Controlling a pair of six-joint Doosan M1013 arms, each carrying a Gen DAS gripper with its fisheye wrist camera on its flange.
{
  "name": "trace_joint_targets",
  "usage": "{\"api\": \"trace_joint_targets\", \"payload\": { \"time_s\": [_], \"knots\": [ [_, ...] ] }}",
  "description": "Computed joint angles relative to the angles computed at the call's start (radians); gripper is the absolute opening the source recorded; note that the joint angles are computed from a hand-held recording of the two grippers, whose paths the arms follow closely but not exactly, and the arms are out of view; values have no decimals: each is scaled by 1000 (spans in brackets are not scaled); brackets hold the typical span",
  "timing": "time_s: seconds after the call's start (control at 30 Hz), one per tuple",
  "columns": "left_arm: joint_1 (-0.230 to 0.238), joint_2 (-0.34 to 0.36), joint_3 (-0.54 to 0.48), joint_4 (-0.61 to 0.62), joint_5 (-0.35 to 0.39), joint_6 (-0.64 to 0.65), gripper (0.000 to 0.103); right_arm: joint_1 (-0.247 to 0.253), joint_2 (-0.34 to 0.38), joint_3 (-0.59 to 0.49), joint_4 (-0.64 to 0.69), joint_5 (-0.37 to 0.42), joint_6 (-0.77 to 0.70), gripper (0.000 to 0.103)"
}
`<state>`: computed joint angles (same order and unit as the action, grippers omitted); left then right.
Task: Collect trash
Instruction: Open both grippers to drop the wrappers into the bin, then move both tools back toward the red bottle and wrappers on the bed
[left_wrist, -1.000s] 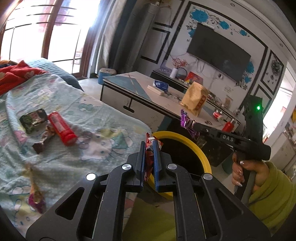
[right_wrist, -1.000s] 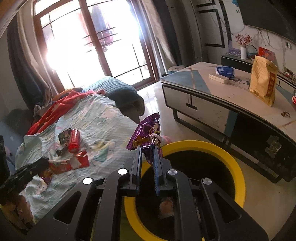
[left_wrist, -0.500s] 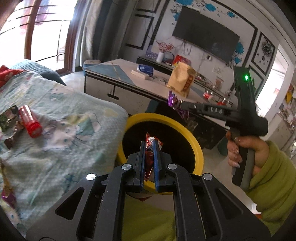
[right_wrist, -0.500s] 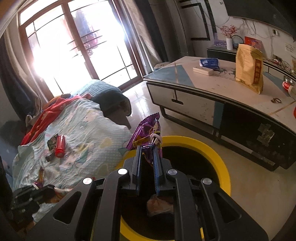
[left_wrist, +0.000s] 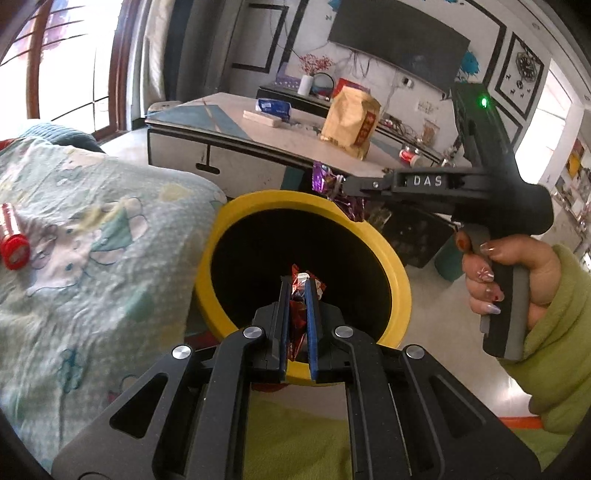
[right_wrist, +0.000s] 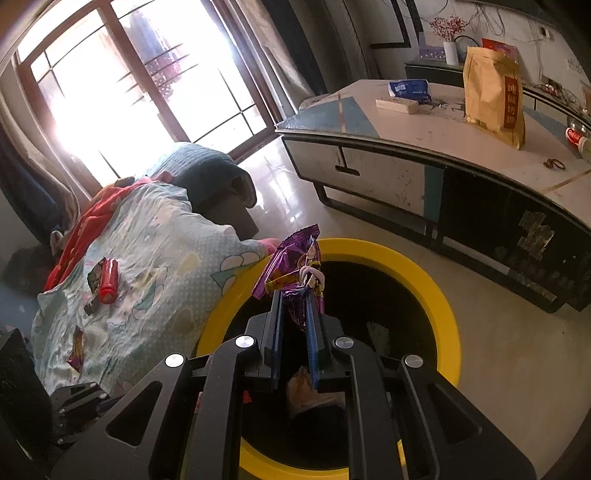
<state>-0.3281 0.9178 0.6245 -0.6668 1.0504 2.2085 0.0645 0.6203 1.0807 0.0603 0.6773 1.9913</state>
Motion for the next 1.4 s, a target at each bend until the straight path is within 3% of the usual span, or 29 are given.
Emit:
{"api": "trace_joint_targets", "payload": {
  "time_s": [0.23, 0.3, 0.37, 0.43, 0.63, 0.77, 1.13, 1.4],
  "knots": [
    [-22, 41, -66, 36, 29, -1, 7, -8, 2, 6, 21, 3, 11, 14],
    [-27, 47, -75, 39, 28, -1, 17, -11, 3, 5, 15, 8, 23, 22],
    [-25, 40, -60, 26, 15, 8, 39, -12, 3, 7, 6, 6, 32, 30],
    [-22, 33, -47, 14, -2, 16, 48, -12, 2, 10, -8, 2, 48, 38],
    [-9, 2, 9, -20, -64, 8, 80, -10, 0, 14, -23, -6, 61, 43],
    [-3, -15, 35, -48, -97, 18, 92, -6, -6, 18, -49, -20, 78, 49],
    [14, -78, 130, -77, -238, 46, 92, 10, -10, 17, -114, -37, 113, 53],
    [30, -103, 164, -13, -343, -43, 92, 31, -22, 29, -171, -106, 142, 61]
  ]
}}
